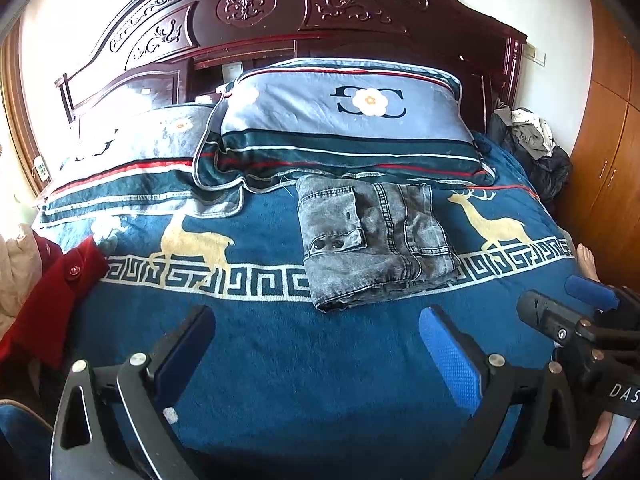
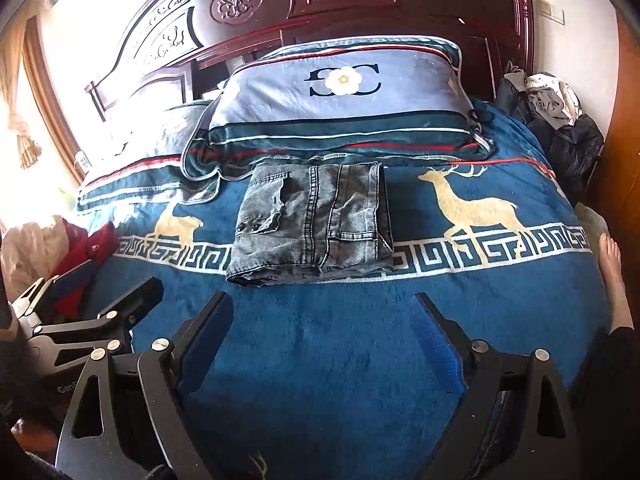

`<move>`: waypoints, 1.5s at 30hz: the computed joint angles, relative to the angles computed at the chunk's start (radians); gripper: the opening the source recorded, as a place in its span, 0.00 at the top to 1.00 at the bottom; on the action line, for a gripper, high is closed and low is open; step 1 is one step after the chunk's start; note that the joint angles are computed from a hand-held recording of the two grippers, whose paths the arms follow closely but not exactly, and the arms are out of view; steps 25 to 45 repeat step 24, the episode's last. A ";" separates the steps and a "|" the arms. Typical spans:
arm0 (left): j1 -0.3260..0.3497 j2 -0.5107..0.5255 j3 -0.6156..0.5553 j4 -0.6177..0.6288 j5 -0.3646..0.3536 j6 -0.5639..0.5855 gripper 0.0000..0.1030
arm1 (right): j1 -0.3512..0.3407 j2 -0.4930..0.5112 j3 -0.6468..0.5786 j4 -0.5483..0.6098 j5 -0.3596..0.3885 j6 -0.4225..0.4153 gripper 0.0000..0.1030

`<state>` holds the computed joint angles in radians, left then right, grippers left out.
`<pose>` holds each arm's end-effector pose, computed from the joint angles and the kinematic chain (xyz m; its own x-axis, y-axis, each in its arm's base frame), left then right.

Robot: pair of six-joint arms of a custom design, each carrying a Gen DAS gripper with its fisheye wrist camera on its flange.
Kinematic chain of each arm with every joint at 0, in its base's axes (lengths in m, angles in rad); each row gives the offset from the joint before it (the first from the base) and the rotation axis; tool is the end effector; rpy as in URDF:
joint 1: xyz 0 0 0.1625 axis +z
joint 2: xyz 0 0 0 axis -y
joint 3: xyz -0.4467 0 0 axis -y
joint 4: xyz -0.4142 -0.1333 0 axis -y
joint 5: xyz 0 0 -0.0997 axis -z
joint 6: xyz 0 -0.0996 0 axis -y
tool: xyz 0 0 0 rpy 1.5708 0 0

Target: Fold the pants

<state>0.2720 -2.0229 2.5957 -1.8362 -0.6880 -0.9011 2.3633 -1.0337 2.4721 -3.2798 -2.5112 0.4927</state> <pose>-0.1639 -0.2640 0.2494 -0.6859 0.2179 -0.6943 0.6127 0.6877 -0.3894 0.3184 -0.2397 0.1058 -0.8247 0.0837 0.5594 -0.3361 0.7229 -0.6037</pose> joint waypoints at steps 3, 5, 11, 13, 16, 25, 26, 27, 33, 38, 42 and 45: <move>0.010 -0.002 0.000 -0.019 -0.015 0.012 0.00 | 0.002 0.002 -0.003 0.009 -0.002 0.003 0.14; 0.018 0.001 -0.001 -0.036 -0.025 0.028 0.00 | 0.002 0.001 -0.005 0.017 0.000 0.005 0.14; 0.021 0.017 -0.005 -0.043 -0.037 0.045 0.00 | 0.006 0.001 -0.010 0.033 -0.002 0.012 0.14; 0.024 0.020 -0.007 -0.050 -0.040 0.055 0.00 | 0.008 0.002 -0.011 0.033 -0.004 0.011 0.14; 0.027 0.020 -0.009 -0.051 -0.037 0.058 0.00 | 0.008 -0.001 -0.011 0.031 -0.004 0.008 0.14; 0.031 0.013 -0.003 -0.069 -0.022 0.067 0.00 | 0.006 0.000 -0.011 0.019 -0.004 -0.002 0.14; 0.031 0.013 -0.003 -0.069 -0.022 0.067 0.00 | 0.006 0.000 -0.011 0.019 -0.004 -0.002 0.14; 0.031 0.013 -0.003 -0.069 -0.022 0.067 0.00 | 0.006 0.000 -0.011 0.019 -0.004 -0.002 0.14; 0.031 0.013 -0.003 -0.069 -0.022 0.067 0.00 | 0.006 0.000 -0.011 0.019 -0.004 -0.002 0.14; 0.031 0.013 -0.003 -0.069 -0.022 0.067 0.00 | 0.006 0.000 -0.011 0.019 -0.004 -0.002 0.14; 0.031 0.013 -0.003 -0.069 -0.022 0.067 0.00 | 0.006 0.000 -0.011 0.019 -0.004 -0.002 0.14; 0.031 0.013 -0.003 -0.069 -0.022 0.067 0.00 | 0.006 0.000 -0.011 0.019 -0.004 -0.002 0.14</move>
